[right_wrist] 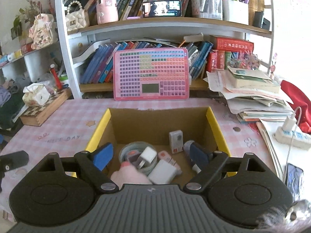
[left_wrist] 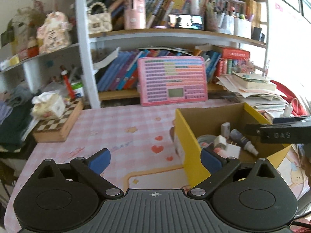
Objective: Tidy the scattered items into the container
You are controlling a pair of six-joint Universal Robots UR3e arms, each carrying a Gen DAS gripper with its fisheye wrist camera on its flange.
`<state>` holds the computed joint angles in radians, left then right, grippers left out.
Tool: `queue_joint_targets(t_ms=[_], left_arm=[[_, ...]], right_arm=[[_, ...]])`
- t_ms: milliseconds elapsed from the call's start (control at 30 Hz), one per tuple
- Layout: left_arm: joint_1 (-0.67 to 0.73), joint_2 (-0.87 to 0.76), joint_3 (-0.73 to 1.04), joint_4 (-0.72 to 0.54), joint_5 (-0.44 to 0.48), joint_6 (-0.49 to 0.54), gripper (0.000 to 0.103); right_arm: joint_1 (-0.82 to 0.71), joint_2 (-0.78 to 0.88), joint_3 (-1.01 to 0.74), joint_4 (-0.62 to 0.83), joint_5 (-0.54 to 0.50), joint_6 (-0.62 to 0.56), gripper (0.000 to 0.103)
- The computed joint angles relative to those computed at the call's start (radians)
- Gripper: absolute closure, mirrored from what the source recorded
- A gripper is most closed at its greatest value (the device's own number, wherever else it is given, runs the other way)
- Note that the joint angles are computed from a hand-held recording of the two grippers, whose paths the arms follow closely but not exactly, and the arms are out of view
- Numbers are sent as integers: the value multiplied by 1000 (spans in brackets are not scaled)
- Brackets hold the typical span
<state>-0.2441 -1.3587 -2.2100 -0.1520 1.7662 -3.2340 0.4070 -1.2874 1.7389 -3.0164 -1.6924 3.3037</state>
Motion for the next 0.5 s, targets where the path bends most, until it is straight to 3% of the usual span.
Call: queue_joint_targets(t_ms=[167, 500], left_arm=[[45, 132, -108, -59, -38, -24, 3], [48, 344, -244, -144, 14, 0, 2]], right_arm=[[80, -33, 56, 3, -78, 59, 15], [250, -48, 83, 40, -204, 142, 8]])
